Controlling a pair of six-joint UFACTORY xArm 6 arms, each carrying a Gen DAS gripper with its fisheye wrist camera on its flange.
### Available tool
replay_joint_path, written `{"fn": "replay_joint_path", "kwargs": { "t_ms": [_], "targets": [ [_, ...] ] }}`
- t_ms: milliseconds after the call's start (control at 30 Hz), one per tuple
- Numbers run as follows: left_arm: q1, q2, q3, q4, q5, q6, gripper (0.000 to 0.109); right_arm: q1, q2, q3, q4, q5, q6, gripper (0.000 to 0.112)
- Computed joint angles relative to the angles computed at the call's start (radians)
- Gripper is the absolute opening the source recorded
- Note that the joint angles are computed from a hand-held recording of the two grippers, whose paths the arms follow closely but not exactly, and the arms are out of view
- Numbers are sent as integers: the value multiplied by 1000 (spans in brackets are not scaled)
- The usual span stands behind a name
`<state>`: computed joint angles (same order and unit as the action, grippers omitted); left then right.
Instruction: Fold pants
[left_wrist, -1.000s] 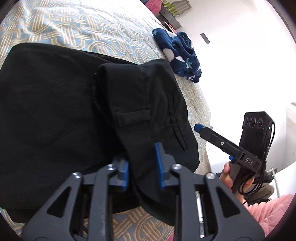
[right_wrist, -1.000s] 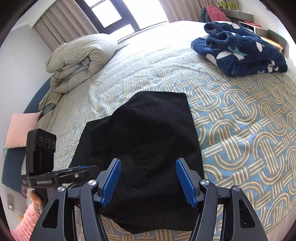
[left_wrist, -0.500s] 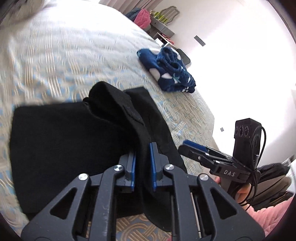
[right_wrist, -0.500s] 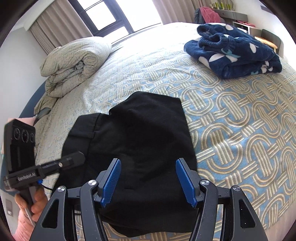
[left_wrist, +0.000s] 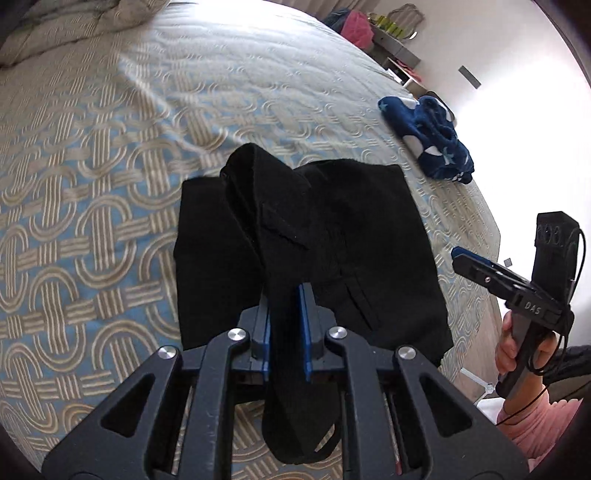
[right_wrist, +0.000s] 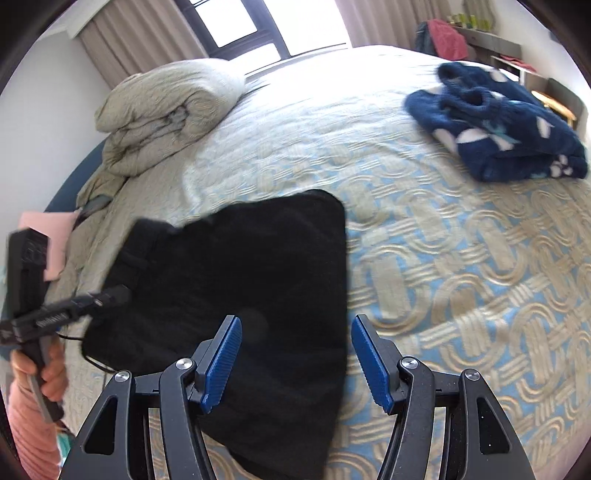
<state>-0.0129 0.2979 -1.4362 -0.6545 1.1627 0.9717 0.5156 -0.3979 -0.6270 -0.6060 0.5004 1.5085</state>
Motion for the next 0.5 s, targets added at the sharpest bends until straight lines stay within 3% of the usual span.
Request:
{"fn": "replay_joint_path", "kwargs": {
  "t_ms": [100,167,267,500],
  "targets": [
    [16,41,-6,-25,-10,-25,16,-25,93,-36,-7,-137,-45,65],
    [27,54,-21,-37,11,-40,16,-30,184,-71,122,-179,-191,66],
    [26,13,14,-26,-12,-3,16,-9,297,-157,237,-53,-320,66],
    [19,-46,65,-13,-115,46,16,-8,329,-287,104,55,-304,66]
  ]
}}
